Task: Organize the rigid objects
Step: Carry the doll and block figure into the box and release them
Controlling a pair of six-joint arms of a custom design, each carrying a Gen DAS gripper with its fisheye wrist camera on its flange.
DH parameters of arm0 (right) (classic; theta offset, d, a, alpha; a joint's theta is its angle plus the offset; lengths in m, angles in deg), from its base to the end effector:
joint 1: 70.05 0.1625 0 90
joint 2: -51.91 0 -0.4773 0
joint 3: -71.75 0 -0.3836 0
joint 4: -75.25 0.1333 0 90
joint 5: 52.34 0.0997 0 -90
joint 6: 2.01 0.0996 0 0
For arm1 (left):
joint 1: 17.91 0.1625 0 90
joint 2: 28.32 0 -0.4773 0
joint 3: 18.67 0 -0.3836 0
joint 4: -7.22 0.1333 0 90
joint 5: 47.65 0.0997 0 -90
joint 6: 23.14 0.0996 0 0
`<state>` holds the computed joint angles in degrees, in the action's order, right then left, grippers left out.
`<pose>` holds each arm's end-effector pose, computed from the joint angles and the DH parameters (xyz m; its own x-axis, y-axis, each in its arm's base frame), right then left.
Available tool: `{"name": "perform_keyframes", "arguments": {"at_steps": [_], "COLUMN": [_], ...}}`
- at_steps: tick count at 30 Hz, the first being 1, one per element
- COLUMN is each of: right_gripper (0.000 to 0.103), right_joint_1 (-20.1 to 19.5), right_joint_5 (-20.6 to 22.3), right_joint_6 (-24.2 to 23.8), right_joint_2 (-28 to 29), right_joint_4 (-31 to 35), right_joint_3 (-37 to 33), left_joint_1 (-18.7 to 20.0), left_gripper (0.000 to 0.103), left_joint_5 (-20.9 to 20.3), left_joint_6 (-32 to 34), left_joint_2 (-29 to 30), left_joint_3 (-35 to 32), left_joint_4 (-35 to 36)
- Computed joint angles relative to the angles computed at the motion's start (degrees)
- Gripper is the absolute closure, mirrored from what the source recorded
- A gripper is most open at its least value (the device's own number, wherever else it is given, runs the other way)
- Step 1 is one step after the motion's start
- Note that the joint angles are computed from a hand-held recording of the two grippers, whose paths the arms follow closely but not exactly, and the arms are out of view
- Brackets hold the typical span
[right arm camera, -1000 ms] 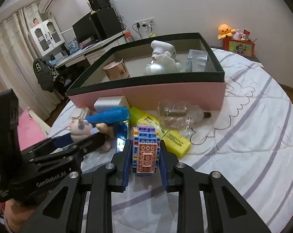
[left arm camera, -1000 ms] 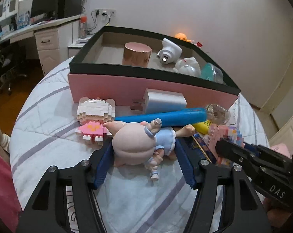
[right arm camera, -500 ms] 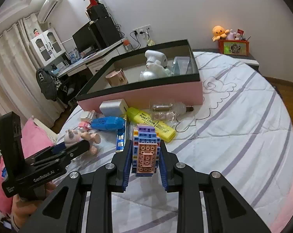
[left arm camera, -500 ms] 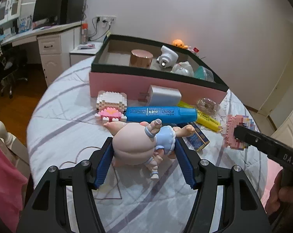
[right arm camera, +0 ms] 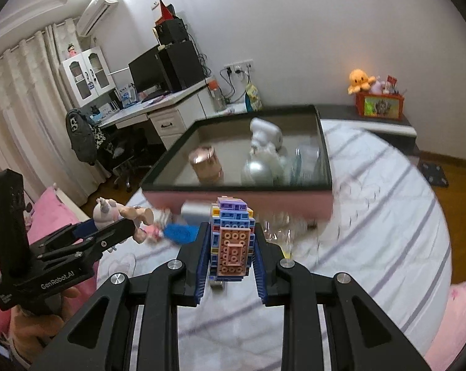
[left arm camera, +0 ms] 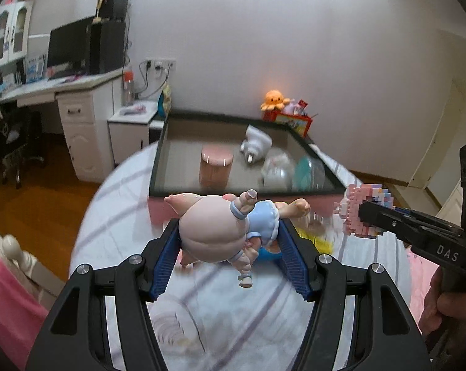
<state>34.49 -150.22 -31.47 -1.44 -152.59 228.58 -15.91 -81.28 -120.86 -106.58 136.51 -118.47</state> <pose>0.1995 -0.2928 0.1472 -0.7498 -0.5443 0.3761 -0.6616 0.6103 -0.4358 -0.2149 -0.2239 0.1490 -0.8159 -0.1029 -0.5690 0.4233 0.5639 -0.7091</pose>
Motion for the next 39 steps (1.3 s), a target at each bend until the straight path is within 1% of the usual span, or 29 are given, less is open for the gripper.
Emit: {"name": "perform_keyframes", "arguments": {"at_steps": [2,4,7,10,14,15,17,20,24,26,29,31,32,33,34,35,36,38,39], "right_gripper": [0.078,0.078,0.078,0.078,0.078,0.078,0.078,0.078,0.078,0.077,0.077,0.075,0.072,0.057,0.038,0.030,0.020,0.019,0.016], "right_joint_1": [1.1,2.2,3.1,3.2,3.1,2.9,2.5,1.7,0.7,0.3,-0.1,-0.2,-0.1,0.0,0.1,0.0,0.1,0.3,0.4], "right_joint_5": [-0.7,-1.8,-3.6,-4.7,-6.5,-7.0,-7.6,-8.8,-10.0,-10.3,-10.6,-10.4,-10.6,-10.9,-10.7,-10.3,-9.8,-10.1,-10.4], "right_joint_6": [0.1,0.2,0.2,0.8,1.2,1.3,1.4,1.8,2.1,2.3,2.3,2.1,2.1,2.0,2.1,2.1,2.1,2.1,2.3], "right_joint_2": [-1.6,-2.7,-2.8,-2.3,-0.2,0.6,1.6,3.4,5.2,5.6,6.1,6.0,6.0,6.1,5.9,5.6,5.2,4.6,4.3], "right_joint_4": [3.2,6.5,10.5,14.4,18.0,19.0,20.0,21.3,22.2,22.8,22.1,21.6,21.0,20.4,19.7,19.3,18.3,17.0,16.4], "right_joint_3": [-2.4,-5.6,-10.1,-14.4,-19.2,-20.6,-22.0,-24.2,-25.9,-26.5,-26.4,-26.1,-25.9,-25.7,-25.3,-24.9,-24.1,-23.0,-22.5], "left_joint_1": [1.9,4.5,9.3,15.0,21.6,22.9,25.9,29.4,32.0,32.9,33.1,32.3,31.7,31.1,30.2,29.3,28.5,26.8,25.9], "left_gripper": [0.039,0.039,0.039,0.039,0.039,0.039,0.039,0.039,0.039,0.039,0.038,0.030,0.020,0.013,0.011,0.007,0.003,0.000,0.000], "left_joint_5": [2.2,4.4,7.4,9.0,8.7,8.3,7.2,5.4,4.3,4.3,4.9,6.3,6.9,7.6,8.5,9.5,10.2,11.5,11.7], "left_joint_6": [3.0,7.3,16.8,30.3,45.2,47.9,53.3,58.7,61.5,61.4,60.1,58.4,57.6,56.9,55.8,54.2,52.7,48.3,46.2], "left_joint_2": [-0.9,-1.4,-0.2,3.6,9.9,11.4,14.1,17.6,19.9,20.5,20.7,20.4,20.1,19.7,19.3,18.6,17.8,15.6,14.6], "left_joint_3": [-1.4,-2.3,-3.3,-4.2,-6.5,-7.1,-8.7,-10.7,-12.4,-13.2,-13.5,-13.3,-12.8,-12.4,-11.9,-11.3,-10.9,-9.8,-9.2], "left_joint_4": [0.9,-1.1,-9.5,-24.3,-41.3,-44.6,-50.3,-56.1,-58.3,-57.4,-55.5,-53.8,-53.5,-53.2,-52.4,-50.7,-49.0,-44.5,-42.5]}}
